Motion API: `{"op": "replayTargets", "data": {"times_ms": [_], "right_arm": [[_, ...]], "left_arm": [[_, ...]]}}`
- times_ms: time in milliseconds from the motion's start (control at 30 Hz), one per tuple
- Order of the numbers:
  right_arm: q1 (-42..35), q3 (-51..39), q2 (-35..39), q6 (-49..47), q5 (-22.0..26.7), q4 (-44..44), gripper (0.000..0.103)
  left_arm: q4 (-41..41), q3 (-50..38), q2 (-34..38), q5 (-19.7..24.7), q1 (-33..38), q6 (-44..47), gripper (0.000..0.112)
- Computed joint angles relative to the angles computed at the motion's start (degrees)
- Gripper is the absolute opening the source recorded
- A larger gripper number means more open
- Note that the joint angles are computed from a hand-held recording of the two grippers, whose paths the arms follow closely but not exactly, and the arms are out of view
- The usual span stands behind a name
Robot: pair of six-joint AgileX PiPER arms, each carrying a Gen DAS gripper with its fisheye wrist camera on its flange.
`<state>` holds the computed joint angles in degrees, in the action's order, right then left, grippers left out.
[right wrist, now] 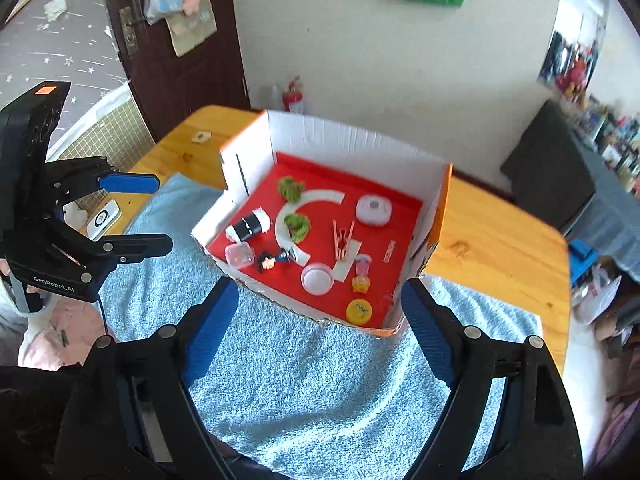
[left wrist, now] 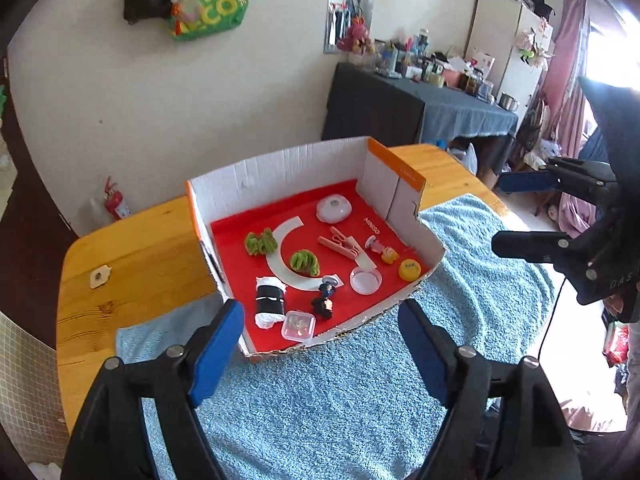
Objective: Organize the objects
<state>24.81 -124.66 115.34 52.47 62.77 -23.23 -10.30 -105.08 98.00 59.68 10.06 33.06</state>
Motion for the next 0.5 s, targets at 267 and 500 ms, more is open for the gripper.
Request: {"op": "replayTargets", "data": {"times_ms": [267,500], "right_arm": [[7.59,12.36,-4.33,20.06,-5.35,-18.59,0.086],[13.05,19.58,-3.32,40.87,-4.87,-36.01,0.093]], "left_arm": [[-4.38,15.73,-10.23,-11.21,2.79,1.39,0.091],[-7.94,28.98,-16.26,-22.06,4.15,1.66,0.095]]}}
